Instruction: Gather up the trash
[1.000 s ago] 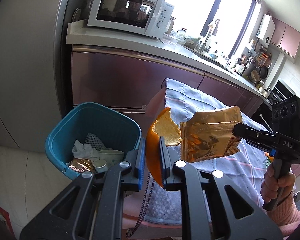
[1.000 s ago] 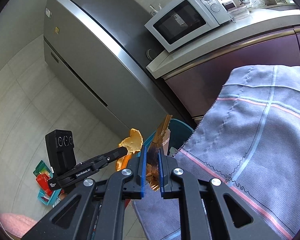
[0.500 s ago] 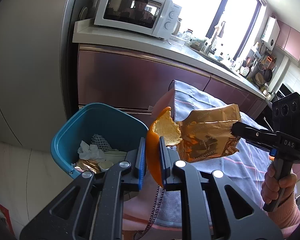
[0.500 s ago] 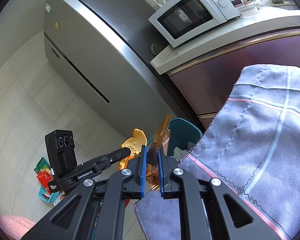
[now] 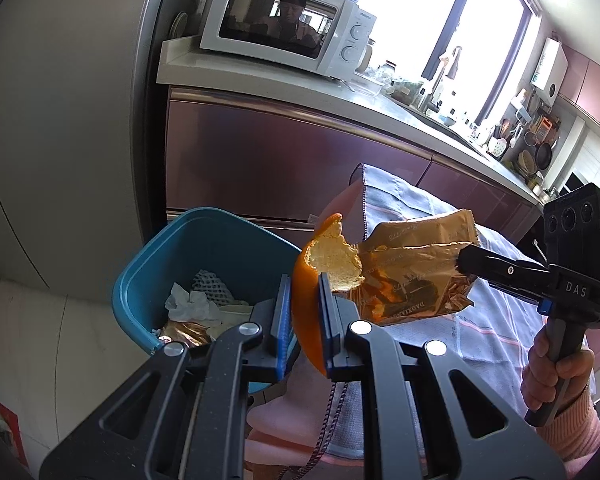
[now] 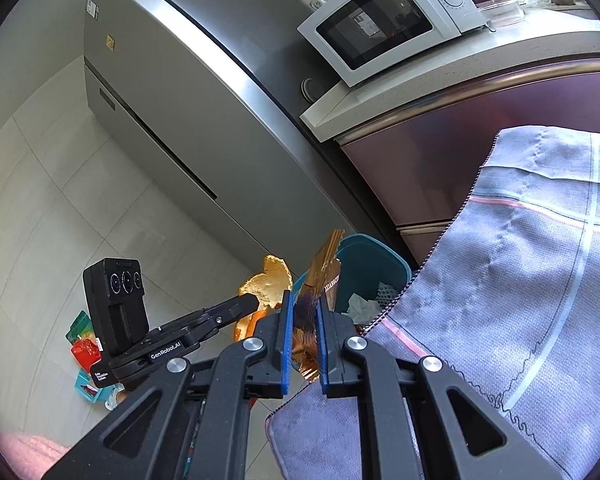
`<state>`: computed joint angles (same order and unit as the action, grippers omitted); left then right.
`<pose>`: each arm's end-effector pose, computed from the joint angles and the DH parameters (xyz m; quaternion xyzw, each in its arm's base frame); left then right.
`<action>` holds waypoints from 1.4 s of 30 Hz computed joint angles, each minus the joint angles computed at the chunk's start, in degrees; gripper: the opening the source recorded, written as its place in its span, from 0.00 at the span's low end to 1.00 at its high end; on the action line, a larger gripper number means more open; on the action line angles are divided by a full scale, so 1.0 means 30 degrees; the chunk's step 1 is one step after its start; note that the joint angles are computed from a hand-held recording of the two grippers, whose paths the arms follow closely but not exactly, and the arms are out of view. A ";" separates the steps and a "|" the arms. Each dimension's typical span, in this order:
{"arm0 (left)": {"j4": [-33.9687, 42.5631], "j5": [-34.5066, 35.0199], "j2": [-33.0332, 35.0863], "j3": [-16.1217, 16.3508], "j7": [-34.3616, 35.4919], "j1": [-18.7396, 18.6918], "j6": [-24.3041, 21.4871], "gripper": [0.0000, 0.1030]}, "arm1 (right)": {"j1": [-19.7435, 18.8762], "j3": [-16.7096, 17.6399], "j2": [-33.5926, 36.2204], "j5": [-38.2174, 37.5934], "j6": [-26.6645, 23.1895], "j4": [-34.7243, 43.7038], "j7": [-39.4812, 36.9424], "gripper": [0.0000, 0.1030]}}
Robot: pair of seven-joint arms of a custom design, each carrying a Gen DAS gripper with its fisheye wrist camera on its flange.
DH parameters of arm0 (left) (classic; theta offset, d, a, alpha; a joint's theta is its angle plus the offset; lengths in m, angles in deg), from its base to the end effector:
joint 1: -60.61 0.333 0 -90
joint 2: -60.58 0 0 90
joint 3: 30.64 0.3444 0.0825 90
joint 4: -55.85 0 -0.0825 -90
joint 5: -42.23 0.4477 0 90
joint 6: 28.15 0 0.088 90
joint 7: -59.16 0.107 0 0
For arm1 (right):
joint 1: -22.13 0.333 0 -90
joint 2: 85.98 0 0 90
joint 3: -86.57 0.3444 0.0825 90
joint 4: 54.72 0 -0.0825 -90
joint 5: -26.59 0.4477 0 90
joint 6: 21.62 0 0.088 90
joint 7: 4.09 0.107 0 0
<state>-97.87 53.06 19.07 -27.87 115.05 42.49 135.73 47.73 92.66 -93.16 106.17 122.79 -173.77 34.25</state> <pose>0.4003 -0.1185 0.5545 -0.6889 0.5781 -0.3920 0.1939 0.5261 0.3168 0.5445 -0.7167 0.4366 0.1075 0.5330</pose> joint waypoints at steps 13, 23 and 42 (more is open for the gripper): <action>0.0044 0.0003 0.0285 -0.0089 -0.0312 0.0356 -0.0007 0.13 | 0.0117 0.0406 0.1017 -0.1232 0.0209 0.0981 0.1039 0.09; 0.0016 0.0078 0.0454 -0.0022 -0.0393 0.0560 0.0112 0.13 | 0.0196 0.0639 0.1414 -0.1893 0.0381 0.1314 0.1524 0.09; 0.0209 0.0005 0.1285 0.0056 -0.0664 0.0995 0.0090 0.13 | 0.0410 0.1127 0.2647 -0.4158 0.0792 0.2497 0.3394 0.09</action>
<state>-97.24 53.07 22.93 -27.71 113.06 45.48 136.00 48.96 96.04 -85.22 93.69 125.17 -166.28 44.43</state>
